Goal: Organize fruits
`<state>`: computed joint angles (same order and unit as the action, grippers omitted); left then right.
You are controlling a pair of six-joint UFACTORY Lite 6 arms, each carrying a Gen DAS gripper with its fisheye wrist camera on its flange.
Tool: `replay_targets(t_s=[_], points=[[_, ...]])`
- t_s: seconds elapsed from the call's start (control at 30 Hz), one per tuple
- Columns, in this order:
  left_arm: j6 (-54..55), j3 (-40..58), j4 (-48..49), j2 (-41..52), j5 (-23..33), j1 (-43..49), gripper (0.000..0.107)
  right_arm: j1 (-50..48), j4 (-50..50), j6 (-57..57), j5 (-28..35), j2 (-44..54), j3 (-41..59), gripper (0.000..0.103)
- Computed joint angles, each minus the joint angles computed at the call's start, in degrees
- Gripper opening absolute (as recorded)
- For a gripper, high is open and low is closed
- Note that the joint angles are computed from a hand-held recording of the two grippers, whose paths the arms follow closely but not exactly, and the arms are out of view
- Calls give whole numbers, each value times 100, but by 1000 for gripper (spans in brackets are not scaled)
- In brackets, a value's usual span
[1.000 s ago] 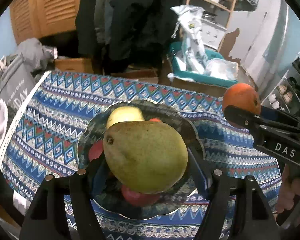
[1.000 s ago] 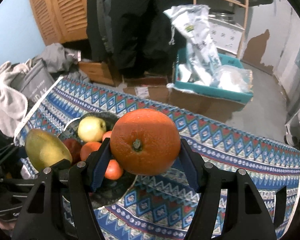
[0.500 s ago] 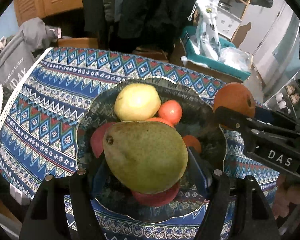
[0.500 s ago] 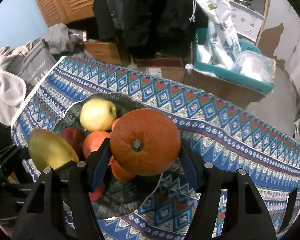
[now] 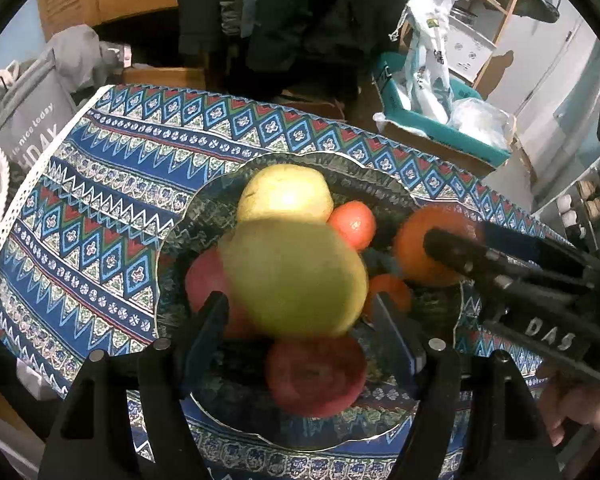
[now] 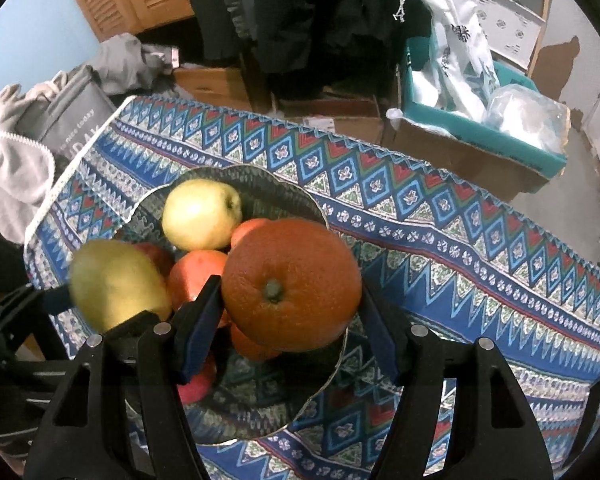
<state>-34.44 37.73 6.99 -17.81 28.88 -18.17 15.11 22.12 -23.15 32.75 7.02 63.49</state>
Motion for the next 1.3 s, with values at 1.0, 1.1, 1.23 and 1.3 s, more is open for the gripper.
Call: replay_targets(t_s=[1.0,1.1,1.23,1.3], points=[[-1720,1114,1550,-989,1593,-1573,84,-764,-658,398,726,-2327,-5,77],[-1990,1327,1814,-1062,1841,-1794,85,-890,-695,372,816,-2593,31,79],[-2377,1636,2231,-1079,2201,-2196,85,-1071,-684,324,973,-2857,109,79],[-2540,1795,2392,-1098,2375,-2387,85,-1276,-501,158,1111,-2987,177,79]])
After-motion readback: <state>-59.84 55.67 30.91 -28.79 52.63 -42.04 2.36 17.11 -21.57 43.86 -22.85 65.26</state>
